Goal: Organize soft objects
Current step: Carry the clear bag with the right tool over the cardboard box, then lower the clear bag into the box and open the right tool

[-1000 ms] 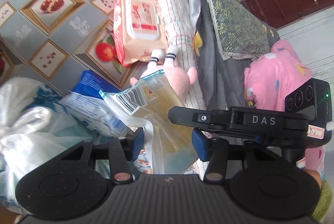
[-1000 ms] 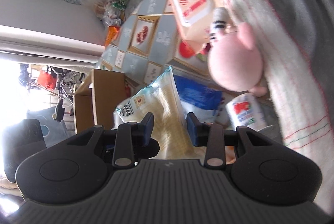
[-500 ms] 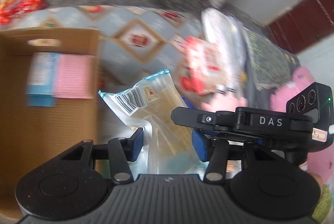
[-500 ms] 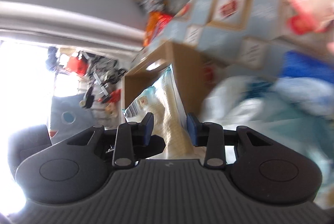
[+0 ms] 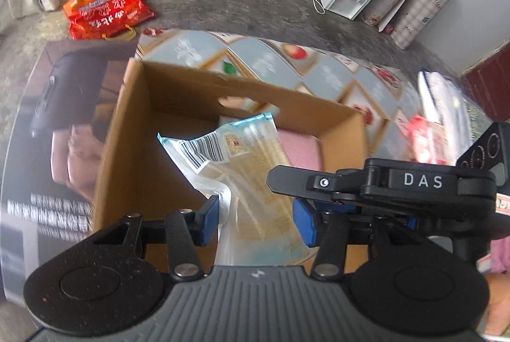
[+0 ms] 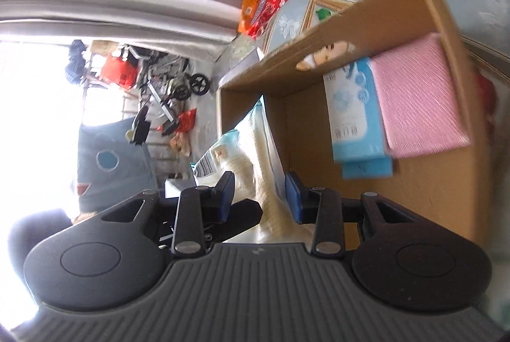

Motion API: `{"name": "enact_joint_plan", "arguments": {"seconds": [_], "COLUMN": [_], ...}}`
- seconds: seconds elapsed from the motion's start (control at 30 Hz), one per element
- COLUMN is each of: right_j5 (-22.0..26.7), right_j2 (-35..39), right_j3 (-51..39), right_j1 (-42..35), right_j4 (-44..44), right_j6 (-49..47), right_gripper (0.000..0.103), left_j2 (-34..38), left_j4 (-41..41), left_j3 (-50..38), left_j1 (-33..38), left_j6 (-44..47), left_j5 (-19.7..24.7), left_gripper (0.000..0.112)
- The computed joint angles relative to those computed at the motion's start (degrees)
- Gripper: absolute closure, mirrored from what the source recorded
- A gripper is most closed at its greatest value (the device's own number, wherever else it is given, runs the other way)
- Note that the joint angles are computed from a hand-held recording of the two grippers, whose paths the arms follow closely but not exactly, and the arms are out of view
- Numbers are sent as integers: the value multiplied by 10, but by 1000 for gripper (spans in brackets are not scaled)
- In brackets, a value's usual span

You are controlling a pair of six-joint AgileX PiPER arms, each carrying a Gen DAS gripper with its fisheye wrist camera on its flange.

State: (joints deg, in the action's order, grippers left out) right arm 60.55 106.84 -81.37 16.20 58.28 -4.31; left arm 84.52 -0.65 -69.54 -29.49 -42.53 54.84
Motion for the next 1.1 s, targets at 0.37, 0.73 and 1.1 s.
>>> {"name": "enact_joint_plan", "arguments": {"seconds": [0.37,0.73,1.1], "right_j5": [-175,-189,-202], "right_j2": [139,157,131], "right_j3": [-8,-22,3], "right_j1": [76,100,93], "right_j4": [29,4,7], "right_j6": [39,55,30], "right_gripper": [68,72,68], "left_j2": [64,-5,-32], "left_j4": [100,82,91], "left_j3": [41,91,108], "left_j1": [59,56,40], "left_j6": [-5,-12,-54], "left_j5": [-73,-84,-79], "left_gripper": [56,56,50]}}
